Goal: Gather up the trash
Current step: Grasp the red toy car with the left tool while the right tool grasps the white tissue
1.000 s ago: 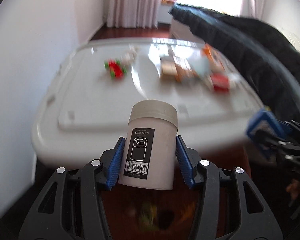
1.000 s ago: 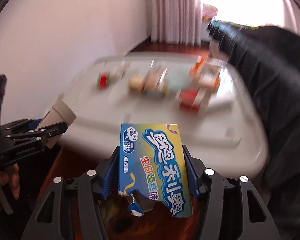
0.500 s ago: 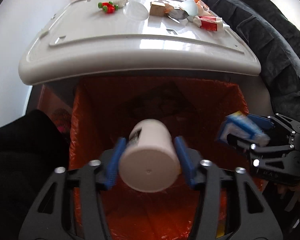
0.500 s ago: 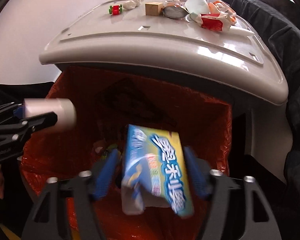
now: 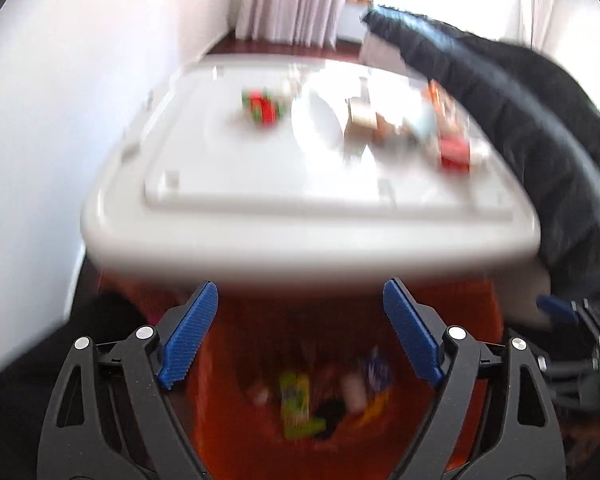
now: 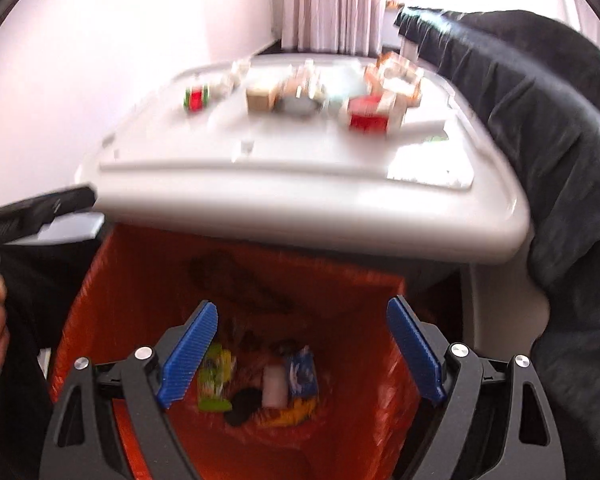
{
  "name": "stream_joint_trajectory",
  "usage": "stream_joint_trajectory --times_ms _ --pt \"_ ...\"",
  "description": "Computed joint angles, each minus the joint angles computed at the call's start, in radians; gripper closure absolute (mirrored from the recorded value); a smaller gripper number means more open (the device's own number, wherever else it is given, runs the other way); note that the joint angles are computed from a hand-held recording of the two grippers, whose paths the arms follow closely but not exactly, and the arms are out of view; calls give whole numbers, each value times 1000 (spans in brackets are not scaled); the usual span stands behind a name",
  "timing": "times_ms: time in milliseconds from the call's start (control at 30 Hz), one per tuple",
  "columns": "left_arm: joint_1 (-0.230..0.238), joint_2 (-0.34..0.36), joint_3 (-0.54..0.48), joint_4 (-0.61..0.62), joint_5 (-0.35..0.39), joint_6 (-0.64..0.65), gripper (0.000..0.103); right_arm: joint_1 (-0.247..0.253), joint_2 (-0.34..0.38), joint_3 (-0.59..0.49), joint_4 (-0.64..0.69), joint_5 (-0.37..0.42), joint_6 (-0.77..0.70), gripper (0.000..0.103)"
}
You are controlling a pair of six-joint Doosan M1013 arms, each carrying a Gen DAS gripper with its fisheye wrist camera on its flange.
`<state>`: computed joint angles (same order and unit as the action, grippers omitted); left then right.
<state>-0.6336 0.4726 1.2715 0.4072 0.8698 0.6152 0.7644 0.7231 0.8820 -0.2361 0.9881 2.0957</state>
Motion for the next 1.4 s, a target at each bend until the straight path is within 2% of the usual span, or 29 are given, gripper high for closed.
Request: stream_joint_trajectory --times_ms 33,167,333,433,667,933,967,1033,1067,1133,1167,1400 --pt "9 16 -32 33 0 -13 15 -3 1 -15 -14 -9 7 15" --pt "40 94 -164 81 33 -1 15 -17 27 -105 -59 -42 25 13" --pt "80 223 -353 65 105 44 15 -27 69 -209 -79 -76 23 13" --pt "93 271 -411 72 137 43 15 -26 95 -255 -78 -95 0 13" --pt "123 365 -530 56 229 50 29 -29 118 -263 -30 -99 -61 13" --pt "136 397 -564 51 275 16 31 -36 107 -237 -5 -112 -61 13" --pt "135 402 -571 53 284 25 32 -36 107 -236 -9 -115 -51 13" --pt "138 407 -577 30 287 48 45 -37 106 -233 -3 -121 -53 13" --pt "139 407 -578 33 289 45 47 -37 106 -231 -1 -124 -55 13" --pt "140 397 -557 33 263 41 60 -36 105 -230 -1 -127 -60 13" --pt "140 392 -550 39 262 41 63 -35 104 -229 -2 -129 -60 13" --pt "134 344 -478 63 228 27 63 -36 104 -224 -21 -140 -44 13"
